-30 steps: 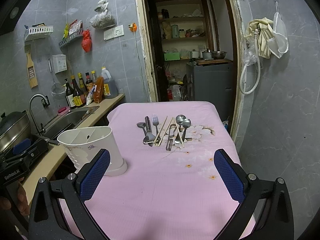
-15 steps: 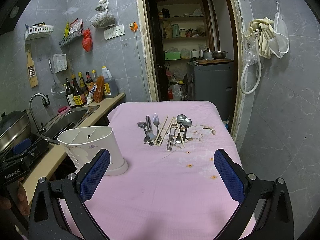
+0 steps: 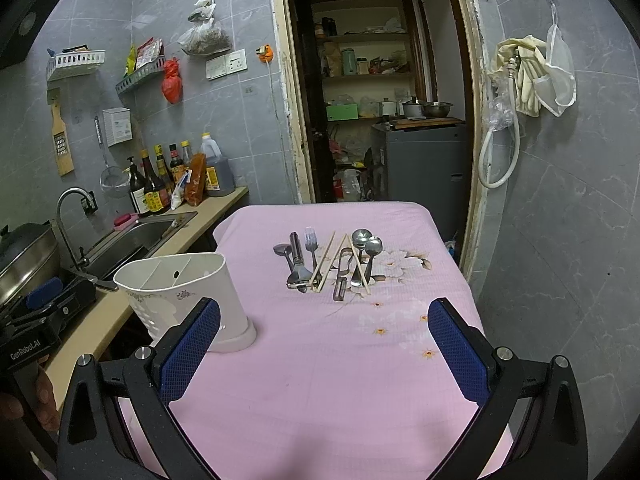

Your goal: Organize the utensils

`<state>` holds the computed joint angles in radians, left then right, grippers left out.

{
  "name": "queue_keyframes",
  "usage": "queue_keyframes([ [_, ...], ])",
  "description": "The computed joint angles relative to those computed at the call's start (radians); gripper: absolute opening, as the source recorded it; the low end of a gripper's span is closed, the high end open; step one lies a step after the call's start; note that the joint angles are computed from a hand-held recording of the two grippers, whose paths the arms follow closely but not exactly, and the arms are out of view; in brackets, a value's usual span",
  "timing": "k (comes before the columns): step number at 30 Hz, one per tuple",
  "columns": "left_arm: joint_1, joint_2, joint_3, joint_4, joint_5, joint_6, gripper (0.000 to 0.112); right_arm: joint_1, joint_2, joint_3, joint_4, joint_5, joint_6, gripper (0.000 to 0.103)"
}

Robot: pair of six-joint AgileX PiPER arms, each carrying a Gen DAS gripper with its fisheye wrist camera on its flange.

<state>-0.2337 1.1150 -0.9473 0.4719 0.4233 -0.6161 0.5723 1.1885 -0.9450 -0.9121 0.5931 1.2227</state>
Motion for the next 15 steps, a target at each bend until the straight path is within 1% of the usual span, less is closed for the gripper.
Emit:
queue_keyframes([
  [5, 0.022, 0.005, 0.01, -0.053, -0.033, 0.05, 0.103, 0.019, 0.005, -0.013, -0.015, 0.033, 0.022, 0.102],
  [12, 0.063, 0.025, -0.019, -0.216, -0.052, 0.222, 0.103, 0.038, 0.009, -0.035, -0.046, 0.074, 0.053, 0.102],
  [15, 0.062, 0.046, -0.043, -0.25, -0.062, 0.261, 0.103, 0.023, 0.008, -0.048, -0.052, 0.074, 0.038, 0.102],
])
